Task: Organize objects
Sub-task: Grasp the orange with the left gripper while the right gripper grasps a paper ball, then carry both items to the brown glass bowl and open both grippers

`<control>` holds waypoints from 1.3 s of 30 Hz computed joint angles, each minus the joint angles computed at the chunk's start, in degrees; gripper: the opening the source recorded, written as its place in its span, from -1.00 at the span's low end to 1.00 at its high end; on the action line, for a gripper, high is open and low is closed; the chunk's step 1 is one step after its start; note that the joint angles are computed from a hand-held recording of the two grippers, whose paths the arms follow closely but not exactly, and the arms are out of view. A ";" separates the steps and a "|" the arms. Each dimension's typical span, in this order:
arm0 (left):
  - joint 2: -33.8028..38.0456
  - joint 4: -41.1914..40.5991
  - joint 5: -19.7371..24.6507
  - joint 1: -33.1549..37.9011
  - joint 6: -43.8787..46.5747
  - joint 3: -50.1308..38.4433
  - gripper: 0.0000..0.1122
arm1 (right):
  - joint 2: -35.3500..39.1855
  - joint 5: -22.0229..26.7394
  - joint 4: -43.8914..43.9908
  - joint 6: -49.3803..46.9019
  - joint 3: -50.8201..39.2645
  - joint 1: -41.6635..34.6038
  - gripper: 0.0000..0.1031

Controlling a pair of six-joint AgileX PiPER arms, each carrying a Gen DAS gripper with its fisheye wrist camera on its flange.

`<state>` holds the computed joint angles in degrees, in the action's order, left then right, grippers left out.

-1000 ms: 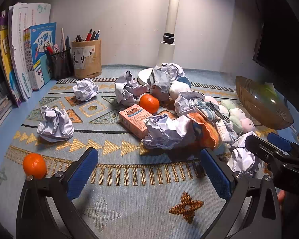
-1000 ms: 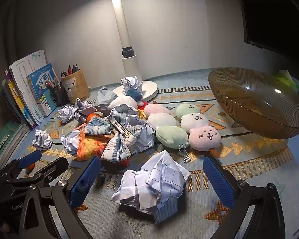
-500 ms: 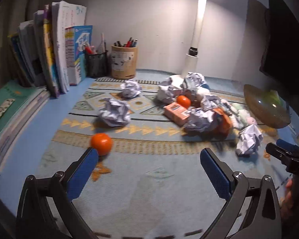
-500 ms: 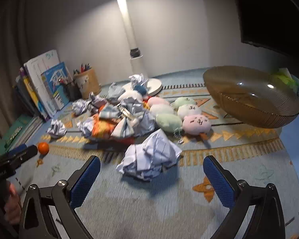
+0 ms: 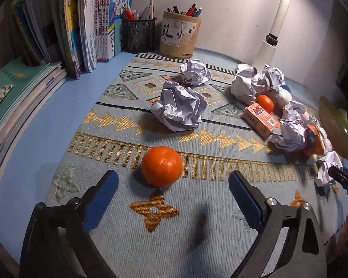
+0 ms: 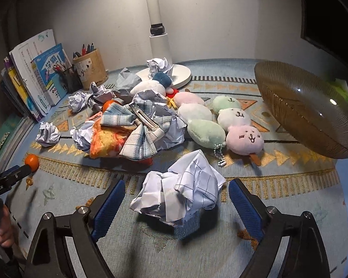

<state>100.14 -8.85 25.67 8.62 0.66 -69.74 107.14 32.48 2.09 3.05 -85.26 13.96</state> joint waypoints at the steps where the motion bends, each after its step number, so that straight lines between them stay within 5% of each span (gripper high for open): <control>1: 0.79 -0.37 0.02 0.19 -0.21 -0.73 0.47 | 0.63 0.11 2.30 -1.89 -0.35 -0.66 0.68; 4: 2.58 -2.30 1.16 0.14 0.83 -2.43 0.08 | 1.61 0.24 12.99 -10.56 -0.10 -3.13 0.57; 6: 2.50 3.29 0.32 -1.40 -3.63 -1.95 -0.38 | 1.25 -0.91 13.94 -12.28 1.01 -3.23 0.29; 7: 2.17 3.78 0.20 -1.73 -3.87 -1.69 -0.41 | 0.67 -0.99 16.90 -15.54 1.70 -3.52 0.19; 11: -1.67 -5.13 -1.64 -2.71 4.05 1.87 -0.41 | -2.60 -2.39 15.18 -15.22 4.68 -2.57 -0.20; 18: -5.57 -17.95 -2.52 -10.87 15.96 3.96 -0.41 | -8.30 0.06 25.93 -26.79 10.09 -6.80 -0.21; 28: -2.40 -17.45 -1.84 -24.87 16.07 1.69 -0.41 | -17.28 0.43 39.98 -47.36 21.99 -14.31 -0.21; 34: 0.88 -10.11 4.22 -30.90 9.75 -12.05 -0.41 | -22.62 0.63 38.74 -46.64 18.37 -20.29 -0.21; 39: 12.37 -3.99 11.96 -36.19 4.62 -35.49 -0.41 | -18.44 0.33 26.03 -31.01 5.88 -24.62 -0.21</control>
